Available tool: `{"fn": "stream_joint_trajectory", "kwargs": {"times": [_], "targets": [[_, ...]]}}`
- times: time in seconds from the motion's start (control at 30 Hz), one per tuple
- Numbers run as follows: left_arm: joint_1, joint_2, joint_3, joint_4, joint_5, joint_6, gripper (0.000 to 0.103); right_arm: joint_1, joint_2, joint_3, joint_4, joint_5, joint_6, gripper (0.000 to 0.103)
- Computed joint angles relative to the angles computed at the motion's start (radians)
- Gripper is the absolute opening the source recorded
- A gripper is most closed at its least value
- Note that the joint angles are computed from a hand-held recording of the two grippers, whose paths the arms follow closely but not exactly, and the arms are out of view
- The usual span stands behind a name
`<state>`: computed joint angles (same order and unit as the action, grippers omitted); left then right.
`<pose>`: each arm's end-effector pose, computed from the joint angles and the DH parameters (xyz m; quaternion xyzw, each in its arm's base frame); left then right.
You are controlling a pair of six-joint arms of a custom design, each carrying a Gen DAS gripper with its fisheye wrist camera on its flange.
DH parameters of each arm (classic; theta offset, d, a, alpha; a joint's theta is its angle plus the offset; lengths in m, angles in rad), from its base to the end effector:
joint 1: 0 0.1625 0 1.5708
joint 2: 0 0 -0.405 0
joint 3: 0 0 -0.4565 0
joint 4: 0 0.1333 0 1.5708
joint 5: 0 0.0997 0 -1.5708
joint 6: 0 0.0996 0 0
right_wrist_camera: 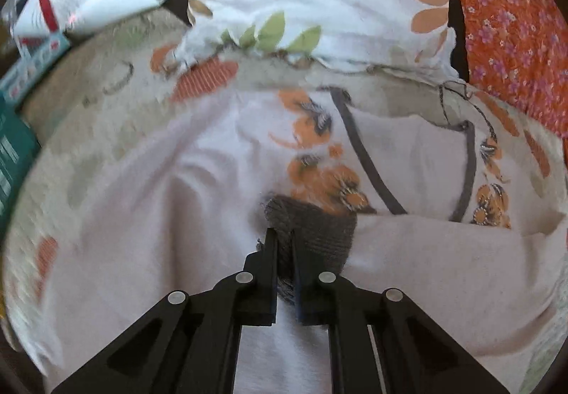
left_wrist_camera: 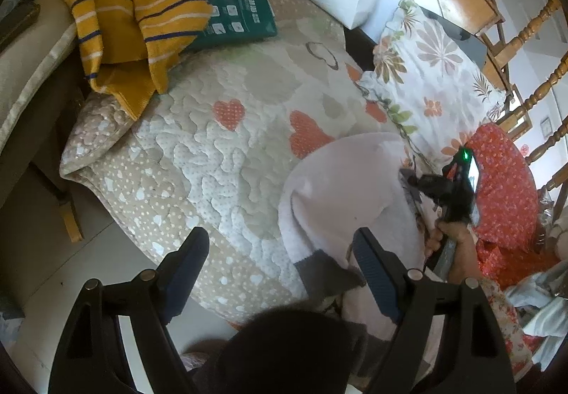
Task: Fold small clothes
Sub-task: 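Grasp the grey cuff of the other sleeve with the right gripper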
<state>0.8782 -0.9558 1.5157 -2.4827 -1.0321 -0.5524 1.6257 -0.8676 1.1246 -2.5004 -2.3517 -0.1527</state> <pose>-0.3329 -0.6900 0.2050 0.0200 0.9500 -0.2899 0.1144 0.1084 -0.8208 0.3622 -0.0345 -0.8813 0.2872 0.3738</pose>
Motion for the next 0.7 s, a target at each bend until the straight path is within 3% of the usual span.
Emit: {"fn": "stream_joint_trajectory", "kwargs": {"times": [0.17,0.23,0.3,0.37,0.47,0.5,0.6,0.7], "targets": [[-0.011,-0.008,0.009,-0.007,0.0,0.002,0.082,0.004,0.047,-0.079,0.128,0.105,0.021,0.011],[-0.016,-0.021,0.022,-0.011,0.016,-0.006,0.082,0.017,0.043,-0.058,0.117,0.084,0.007,0.018],[-0.018,-0.035,0.034,-0.011,0.037,-0.015,0.082,0.034,-0.008,0.014,0.127,0.13,-0.028,0.023],[-0.017,-0.048,0.047,-0.009,0.052,-0.028,0.082,0.052,-0.075,0.092,0.196,0.221,-0.058,0.028],[-0.018,-0.06,0.062,-0.011,0.063,-0.044,0.082,0.07,-0.158,0.186,0.307,0.356,-0.099,0.05],[-0.02,-0.063,0.067,-0.013,0.065,-0.048,0.082,0.078,-0.183,0.221,0.343,0.394,-0.121,0.051],[-0.03,-0.072,0.082,-0.023,0.056,-0.049,0.082,0.103,-0.223,0.301,0.393,0.425,-0.186,0.051],[-0.05,-0.08,0.094,-0.029,0.059,-0.041,0.082,0.131,-0.223,0.366,0.358,0.35,-0.242,0.051]]}}
